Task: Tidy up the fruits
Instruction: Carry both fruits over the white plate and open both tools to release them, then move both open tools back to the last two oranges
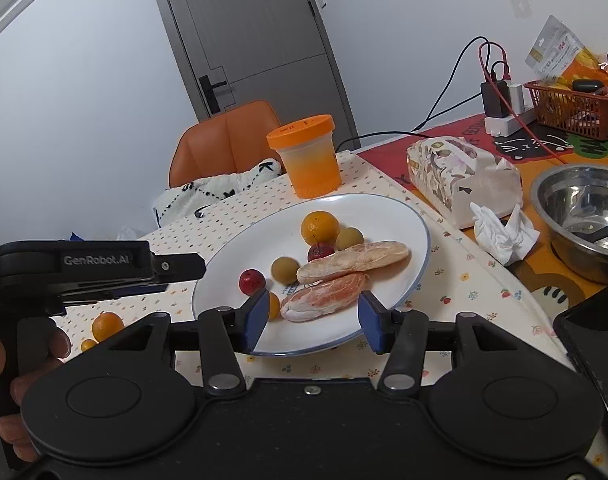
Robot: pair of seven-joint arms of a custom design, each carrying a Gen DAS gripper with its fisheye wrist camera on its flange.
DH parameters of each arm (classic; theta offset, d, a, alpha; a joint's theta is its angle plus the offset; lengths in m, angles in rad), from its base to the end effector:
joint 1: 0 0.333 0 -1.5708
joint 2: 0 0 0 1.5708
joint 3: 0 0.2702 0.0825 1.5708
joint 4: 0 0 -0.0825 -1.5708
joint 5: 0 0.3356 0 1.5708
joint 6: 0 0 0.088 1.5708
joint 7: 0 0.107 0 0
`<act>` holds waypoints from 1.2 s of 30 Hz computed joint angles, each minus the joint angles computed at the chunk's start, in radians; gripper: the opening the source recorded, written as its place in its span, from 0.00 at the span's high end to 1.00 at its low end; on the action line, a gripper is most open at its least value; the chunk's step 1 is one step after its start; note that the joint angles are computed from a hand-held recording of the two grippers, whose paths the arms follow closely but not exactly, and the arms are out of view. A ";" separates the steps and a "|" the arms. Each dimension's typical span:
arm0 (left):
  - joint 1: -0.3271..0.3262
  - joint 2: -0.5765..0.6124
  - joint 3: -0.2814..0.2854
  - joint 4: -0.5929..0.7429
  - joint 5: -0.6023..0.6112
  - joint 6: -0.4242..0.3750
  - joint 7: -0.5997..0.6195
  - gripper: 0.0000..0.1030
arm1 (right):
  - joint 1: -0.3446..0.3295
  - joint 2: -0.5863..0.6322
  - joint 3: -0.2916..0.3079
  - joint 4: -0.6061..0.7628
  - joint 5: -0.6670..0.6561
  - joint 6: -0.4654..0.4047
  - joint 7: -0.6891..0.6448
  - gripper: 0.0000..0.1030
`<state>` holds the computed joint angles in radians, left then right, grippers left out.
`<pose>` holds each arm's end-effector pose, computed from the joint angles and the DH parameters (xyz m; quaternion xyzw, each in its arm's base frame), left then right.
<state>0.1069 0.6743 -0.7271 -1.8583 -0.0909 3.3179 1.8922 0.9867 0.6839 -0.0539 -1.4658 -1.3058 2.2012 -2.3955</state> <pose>0.5627 -0.2959 0.3327 -0.4463 0.7612 -0.4557 0.1168 0.4194 0.5212 0.2964 -0.4217 0.7473 -0.3294 0.3940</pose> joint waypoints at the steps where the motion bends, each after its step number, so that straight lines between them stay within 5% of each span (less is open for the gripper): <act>1: 0.006 -0.006 0.000 -0.012 -0.001 0.015 -0.001 0.28 | 0.002 0.001 0.000 0.001 -0.001 -0.002 0.001 0.50; 7: 0.059 -0.027 -0.013 -0.066 0.051 0.074 -0.056 0.13 | 0.012 0.013 0.000 0.026 0.006 -0.018 -0.013 0.43; 17: 0.205 -0.040 -0.103 -0.121 0.117 0.021 -0.111 0.08 | 0.033 0.030 -0.006 0.067 0.022 -0.030 -0.040 0.32; 33: 0.371 -0.066 -0.189 -0.223 0.217 0.067 -0.176 0.00 | 0.076 0.101 -0.042 0.202 0.067 -0.061 -0.123 0.00; 36: 0.402 -0.065 -0.203 -0.239 0.253 0.076 -0.192 0.00 | 0.079 0.117 -0.047 0.228 0.081 -0.059 -0.135 0.00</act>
<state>0.5087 0.6091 -0.9304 -2.0977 0.1618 3.3943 1.6998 1.0661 0.8004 -0.1011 -1.2381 -1.2249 2.1421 -2.5307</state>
